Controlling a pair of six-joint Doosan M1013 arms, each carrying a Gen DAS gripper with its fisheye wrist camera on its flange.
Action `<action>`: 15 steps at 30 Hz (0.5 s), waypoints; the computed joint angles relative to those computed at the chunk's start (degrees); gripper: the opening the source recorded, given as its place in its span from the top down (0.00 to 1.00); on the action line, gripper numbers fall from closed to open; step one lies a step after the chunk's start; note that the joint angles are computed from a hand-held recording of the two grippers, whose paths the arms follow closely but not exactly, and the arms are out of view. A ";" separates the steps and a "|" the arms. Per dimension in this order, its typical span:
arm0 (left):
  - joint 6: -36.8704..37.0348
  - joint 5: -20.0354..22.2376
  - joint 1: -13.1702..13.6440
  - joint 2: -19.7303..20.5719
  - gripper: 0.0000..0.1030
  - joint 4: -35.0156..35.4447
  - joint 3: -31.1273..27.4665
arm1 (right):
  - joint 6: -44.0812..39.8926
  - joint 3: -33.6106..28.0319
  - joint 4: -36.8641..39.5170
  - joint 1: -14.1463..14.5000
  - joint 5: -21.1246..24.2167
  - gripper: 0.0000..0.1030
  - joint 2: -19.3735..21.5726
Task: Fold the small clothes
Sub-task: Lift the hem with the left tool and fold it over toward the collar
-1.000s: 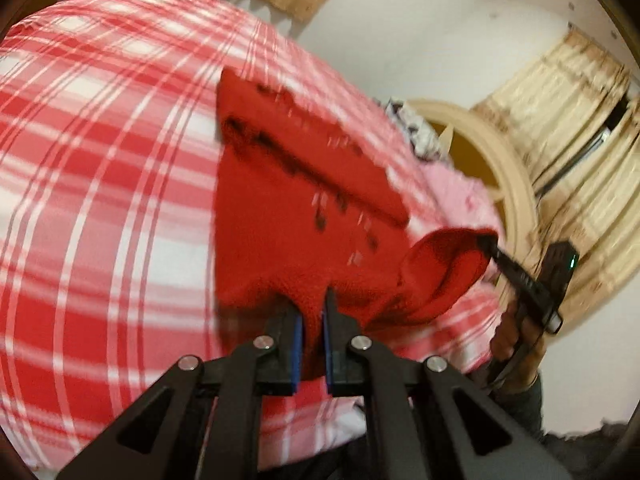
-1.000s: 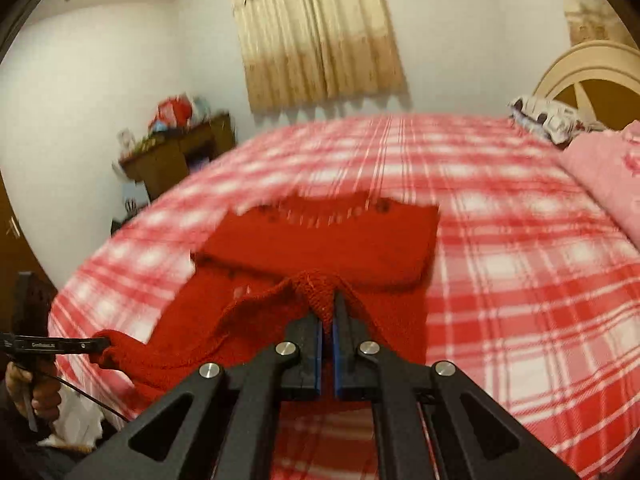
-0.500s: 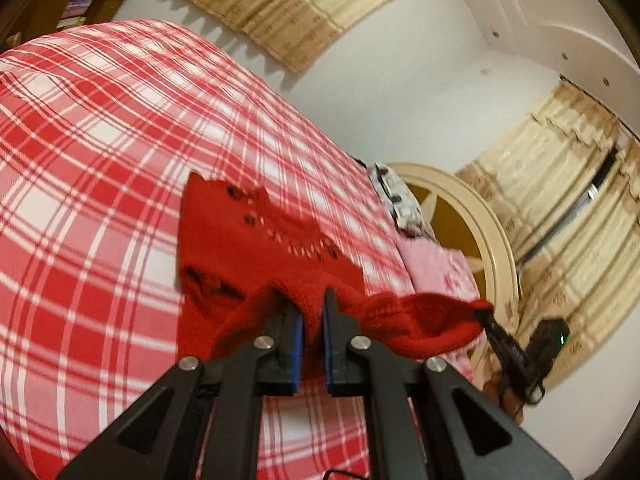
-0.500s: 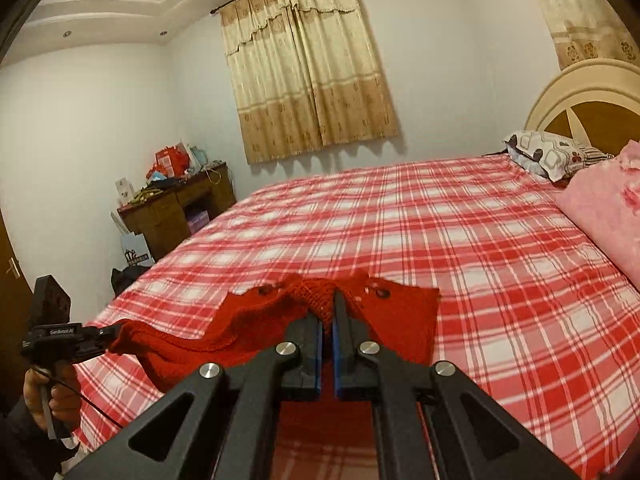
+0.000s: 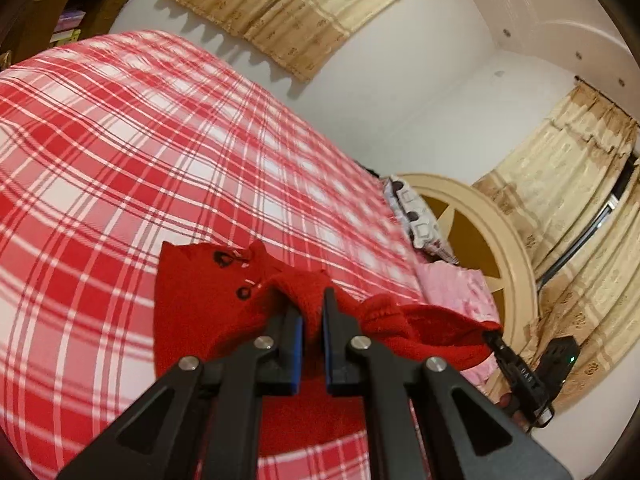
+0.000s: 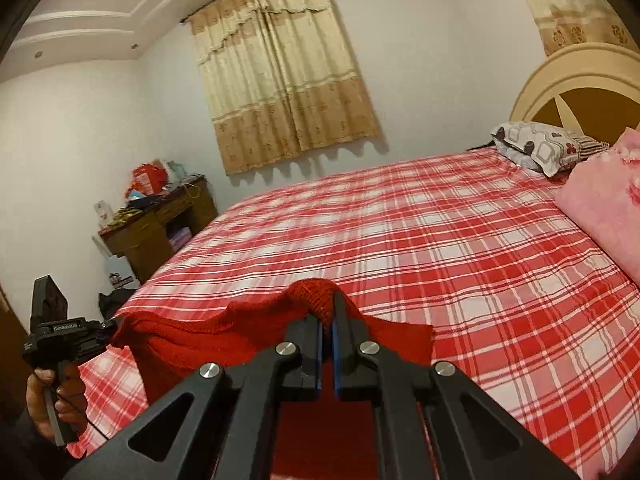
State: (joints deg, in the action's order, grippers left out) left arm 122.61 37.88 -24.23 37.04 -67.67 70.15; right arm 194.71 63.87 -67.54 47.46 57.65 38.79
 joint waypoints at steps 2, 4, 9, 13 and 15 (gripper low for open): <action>-2.60 0.22 -0.22 1.54 0.92 3.04 -1.88 | -1.08 -0.46 2.14 -1.08 -0.18 0.97 0.66; -4.01 1.47 -0.25 3.11 0.92 4.65 -3.61 | -1.80 -0.29 4.78 -2.24 -1.09 0.97 1.16; -8.77 3.54 -0.64 6.45 0.92 11.68 -7.59 | -3.22 0.34 10.24 -4.66 -2.48 0.97 2.48; -13.46 5.07 -1.03 8.91 0.92 17.90 -10.90 | -4.43 0.37 13.09 -6.28 -2.74 0.97 3.55; -15.14 5.75 -1.10 9.99 0.91 19.64 -12.51 | -5.19 0.48 14.66 -7.10 -3.67 0.97 3.91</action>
State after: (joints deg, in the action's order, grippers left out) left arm 107.47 43.63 -25.33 47.03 -48.03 57.64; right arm 189.52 64.35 -52.88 40.36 53.98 42.70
